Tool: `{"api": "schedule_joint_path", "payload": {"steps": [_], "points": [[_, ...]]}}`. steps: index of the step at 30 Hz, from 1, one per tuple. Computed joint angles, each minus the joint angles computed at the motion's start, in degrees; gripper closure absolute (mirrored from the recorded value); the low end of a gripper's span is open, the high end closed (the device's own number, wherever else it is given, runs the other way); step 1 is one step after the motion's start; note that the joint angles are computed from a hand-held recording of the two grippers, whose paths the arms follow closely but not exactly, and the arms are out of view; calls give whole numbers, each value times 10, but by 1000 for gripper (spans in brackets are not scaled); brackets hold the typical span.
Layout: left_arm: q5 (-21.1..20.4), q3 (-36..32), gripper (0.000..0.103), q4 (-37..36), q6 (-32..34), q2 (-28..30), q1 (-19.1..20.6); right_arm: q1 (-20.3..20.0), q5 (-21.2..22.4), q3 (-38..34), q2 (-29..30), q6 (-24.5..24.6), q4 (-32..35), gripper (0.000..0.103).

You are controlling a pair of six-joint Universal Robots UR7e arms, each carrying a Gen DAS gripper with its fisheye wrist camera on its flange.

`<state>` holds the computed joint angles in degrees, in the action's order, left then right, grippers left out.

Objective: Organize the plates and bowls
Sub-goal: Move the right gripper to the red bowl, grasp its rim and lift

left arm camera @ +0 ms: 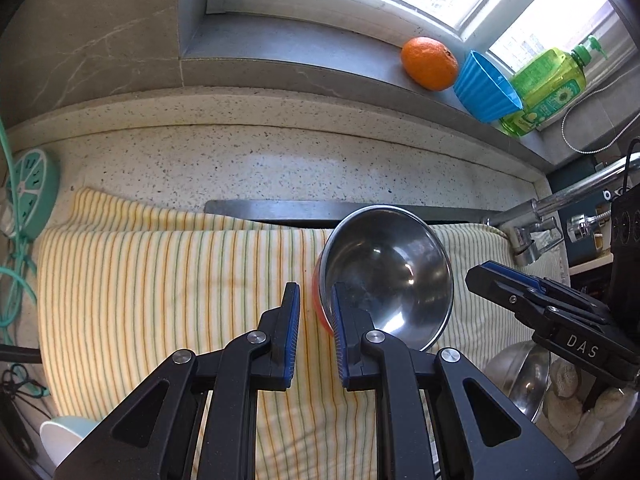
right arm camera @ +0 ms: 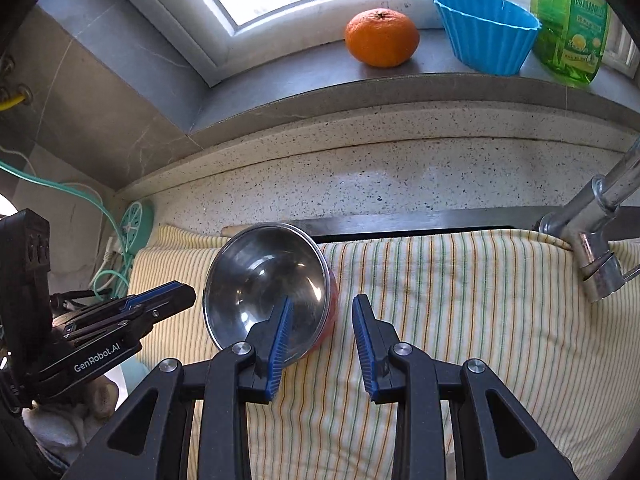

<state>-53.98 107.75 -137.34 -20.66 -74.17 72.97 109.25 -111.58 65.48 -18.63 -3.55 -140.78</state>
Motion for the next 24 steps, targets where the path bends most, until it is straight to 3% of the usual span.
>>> {"api": "schedule_joint_path", "payload": {"steps": [9, 18, 24], "points": [[-9, -19, 89, 11, 2, 19, 12, -6, 2, -34, 22, 12, 34, 76], [-4, -16, 90, 7, 7, 25, 13, -8, -1, -55, 38, 16, 54, 87], [-5, -12, 97, -2, 11, 27, 11, -7, 1, -57, 40, 15, 58, 97]]}}
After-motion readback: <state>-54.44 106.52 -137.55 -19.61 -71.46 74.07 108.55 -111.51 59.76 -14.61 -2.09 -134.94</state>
